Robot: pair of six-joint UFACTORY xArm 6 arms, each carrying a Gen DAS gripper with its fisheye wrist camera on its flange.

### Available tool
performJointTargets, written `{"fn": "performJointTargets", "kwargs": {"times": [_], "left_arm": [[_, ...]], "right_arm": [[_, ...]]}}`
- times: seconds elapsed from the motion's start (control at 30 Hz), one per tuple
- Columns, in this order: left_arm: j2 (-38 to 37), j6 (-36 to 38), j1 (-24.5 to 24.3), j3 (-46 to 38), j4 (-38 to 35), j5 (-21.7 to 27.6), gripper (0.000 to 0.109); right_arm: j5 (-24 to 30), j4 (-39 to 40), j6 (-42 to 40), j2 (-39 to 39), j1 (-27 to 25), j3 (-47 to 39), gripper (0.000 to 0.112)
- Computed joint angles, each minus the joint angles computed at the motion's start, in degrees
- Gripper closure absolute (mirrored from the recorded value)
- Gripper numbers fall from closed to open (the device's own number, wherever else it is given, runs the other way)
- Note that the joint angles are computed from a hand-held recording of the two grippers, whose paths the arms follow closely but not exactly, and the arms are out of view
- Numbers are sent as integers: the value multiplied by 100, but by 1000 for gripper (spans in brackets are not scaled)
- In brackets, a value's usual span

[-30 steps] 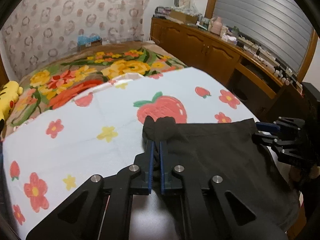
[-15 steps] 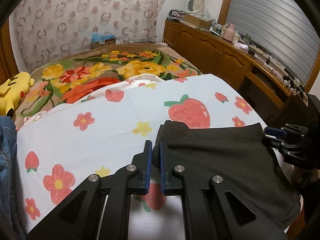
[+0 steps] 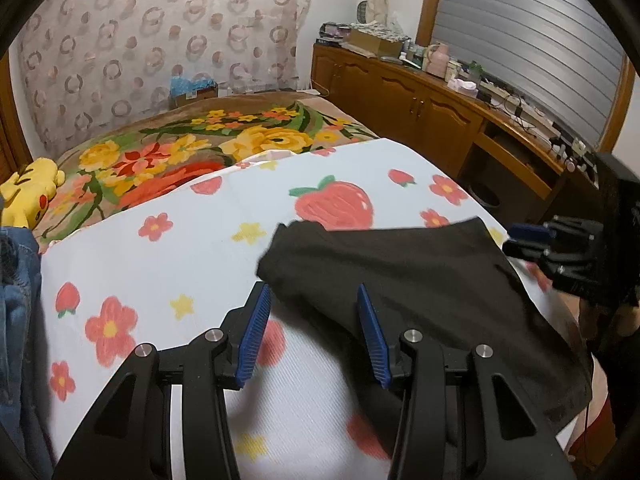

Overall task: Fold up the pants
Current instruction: 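Withdraw both open tools from the folded black garment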

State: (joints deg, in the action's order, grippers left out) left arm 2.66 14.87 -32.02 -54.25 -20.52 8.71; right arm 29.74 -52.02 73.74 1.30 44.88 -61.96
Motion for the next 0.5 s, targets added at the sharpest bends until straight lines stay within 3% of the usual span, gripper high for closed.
{"fn": "performJointTargets", "kwargs": {"times": [0.5], "left_arm": [[-1765,-1903,-328,2025,2176,-459,62]], "right_arm": [[520,-925,1574,-710,993,680,79]]}}
